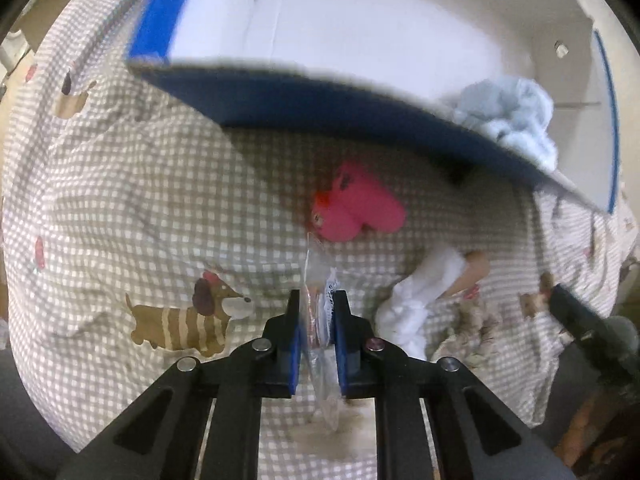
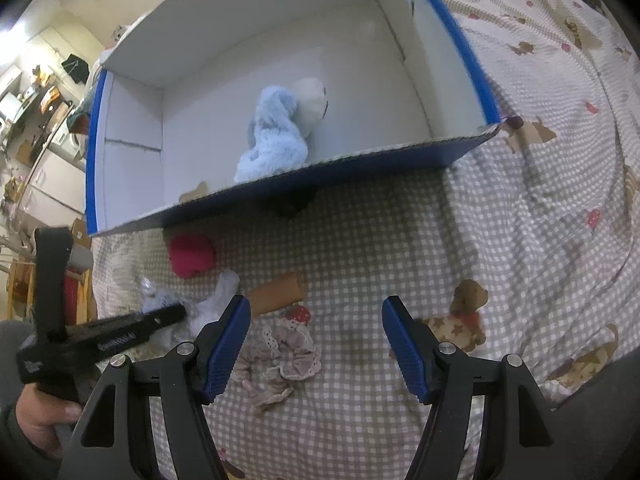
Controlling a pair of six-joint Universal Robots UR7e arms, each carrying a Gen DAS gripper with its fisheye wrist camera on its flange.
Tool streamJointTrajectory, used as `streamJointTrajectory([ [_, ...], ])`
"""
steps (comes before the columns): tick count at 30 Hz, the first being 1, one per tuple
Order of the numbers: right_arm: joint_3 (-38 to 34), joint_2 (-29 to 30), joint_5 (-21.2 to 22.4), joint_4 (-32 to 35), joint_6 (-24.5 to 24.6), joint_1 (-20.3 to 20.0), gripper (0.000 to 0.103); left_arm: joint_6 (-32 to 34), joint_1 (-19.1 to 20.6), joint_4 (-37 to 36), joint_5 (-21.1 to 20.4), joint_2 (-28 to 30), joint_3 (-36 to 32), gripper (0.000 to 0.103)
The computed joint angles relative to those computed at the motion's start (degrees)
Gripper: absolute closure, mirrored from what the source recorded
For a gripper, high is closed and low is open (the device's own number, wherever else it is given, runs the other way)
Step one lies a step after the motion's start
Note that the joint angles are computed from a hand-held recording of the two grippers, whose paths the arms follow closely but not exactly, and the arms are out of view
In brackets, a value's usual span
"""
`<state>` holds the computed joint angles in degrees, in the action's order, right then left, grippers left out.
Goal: Organize soft objects
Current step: 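Grasp the clear plastic bag with the left gripper while the right grasps the beige lace scrunchie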
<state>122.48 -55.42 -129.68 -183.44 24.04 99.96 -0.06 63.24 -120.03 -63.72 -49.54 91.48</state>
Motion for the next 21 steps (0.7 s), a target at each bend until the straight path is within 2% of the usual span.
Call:
streamJointTrajectory([
  [4,-1.62,1.01,1.72,4.61,-0.38,-0.71,0.031,0.08,-0.17,-2.68,-1.43,-1.82,0.61,0.090],
  [7,-2.94,1.49,6.47,8.25,-2.40,-1.94,0.028,-0.58,-0.13,-2.36,-2.35,-2.74,0.88,0.090],
  [9,-4.16,2.42,5.84,10.55,-3.21,-1.64,0.028,-0.85,0.83,-1.18,-3.28,-2.70,-0.42,0.090],
  [15,-6.98,5.26,4.83,13.71,-7.26,-0.26,0.027,-2.62,2.31,0.52,-1.53,-3.11,-1.72,0.090],
  [21,-11.32,8.79,1.48,20.01,-7.44,0.04,0.024,-0.77,1.23,-2.67,0.72,-3.86,-0.15,0.090],
])
